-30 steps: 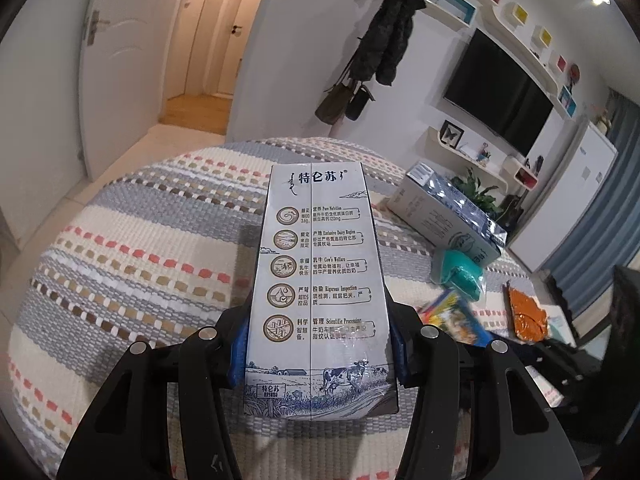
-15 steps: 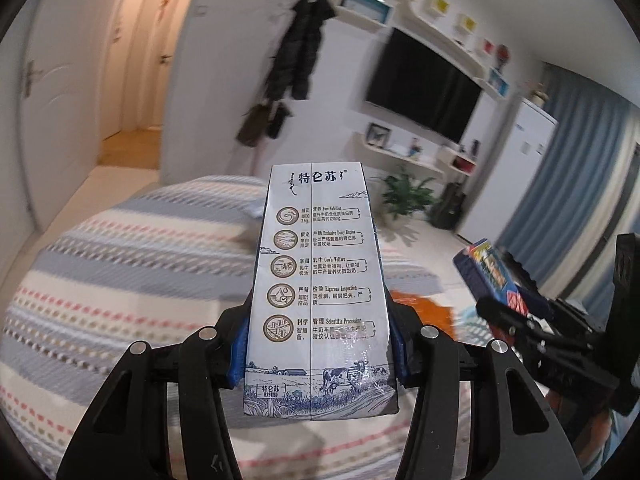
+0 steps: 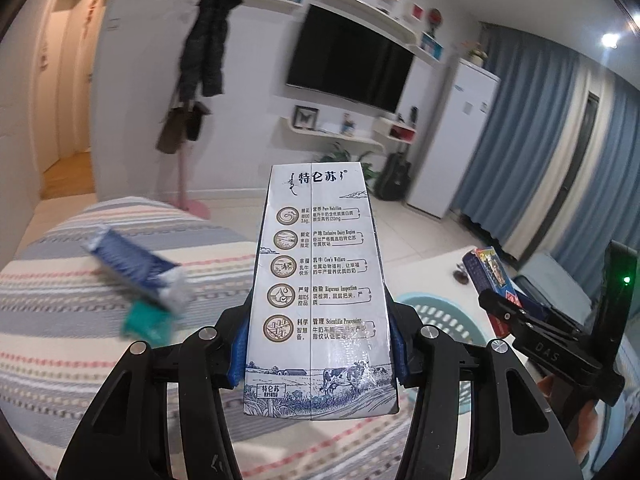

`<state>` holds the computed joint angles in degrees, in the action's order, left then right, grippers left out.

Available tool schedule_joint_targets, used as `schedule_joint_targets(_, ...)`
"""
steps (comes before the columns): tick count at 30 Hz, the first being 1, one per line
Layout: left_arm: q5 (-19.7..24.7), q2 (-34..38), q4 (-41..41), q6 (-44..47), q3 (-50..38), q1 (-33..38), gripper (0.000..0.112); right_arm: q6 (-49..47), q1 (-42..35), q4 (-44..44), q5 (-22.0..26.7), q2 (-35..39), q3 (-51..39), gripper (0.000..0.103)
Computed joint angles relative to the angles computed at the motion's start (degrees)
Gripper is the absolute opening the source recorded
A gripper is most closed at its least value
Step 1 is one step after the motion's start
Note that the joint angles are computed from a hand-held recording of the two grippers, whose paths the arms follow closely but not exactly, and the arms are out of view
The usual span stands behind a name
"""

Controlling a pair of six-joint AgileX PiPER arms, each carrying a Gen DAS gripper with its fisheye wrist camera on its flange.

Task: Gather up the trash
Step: 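Carry the milk carton and tiger box to the basket and release both, then grasp the teal wrapped item with the left tool while the right tool grasps the blue-white carton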

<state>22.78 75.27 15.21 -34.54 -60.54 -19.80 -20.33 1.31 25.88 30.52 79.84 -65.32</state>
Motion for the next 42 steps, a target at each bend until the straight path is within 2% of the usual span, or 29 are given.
schedule_joint_targets(5,-0.8,6.5,-0.5,0.4,-4.9,-4.8,0.051,-5.4,-6.9,6.1,1.2,2.2,0.6,0.062)
schedule_joint_targets(8,-1.0,10.6,-4.8,4.6,-8.4,-6.2,0.051,-6.3,-9.0,6.7,1.0,3.6,1.1,0.062)
schedule_joint_targets(14,1.7,22.3,-21.1,20.3,-18.9,-7.8,0.051,-2.9,-12.5,3.8,2.0,9.4,-0.6,0.062)
schedule_joint_targets(21,6.3,34.5,-31.1,28.1,-28.6,-8.5,0.051,-0.9,-16.4,2.7,4.8,16.3,-2.4,0.063)
schedule_joint_targets(23,7.1,37.4,-30.6,27.2,-31.0,-8.8,0.056,-0.9,-17.2,2.7,4.7,17.4,-2.4,0.064)
schedule_joint_targets(24,7.6,38.3,-30.6,27.1,-31.7,-8.8,0.064,-1.3,-17.7,3.1,5.2,18.1,-2.8,0.064)
schedule_joint_targets(28,9.3,41.2,-30.5,26.6,-34.4,-9.1,0.072,-2.9,-19.7,5.3,6.8,20.2,-3.8,0.067)
schedule_joint_targets(34,9.1,41.0,-30.8,26.8,-33.0,-9.1,0.074,-5.0,-21.1,6.8,7.4,21.3,-3.7,0.067)
schedule_joint_targets(42,6.4,35.2,-30.2,26.2,-26.4,-8.1,0.074,-7.1,-19.8,8.1,7.3,18.6,-2.4,0.067)
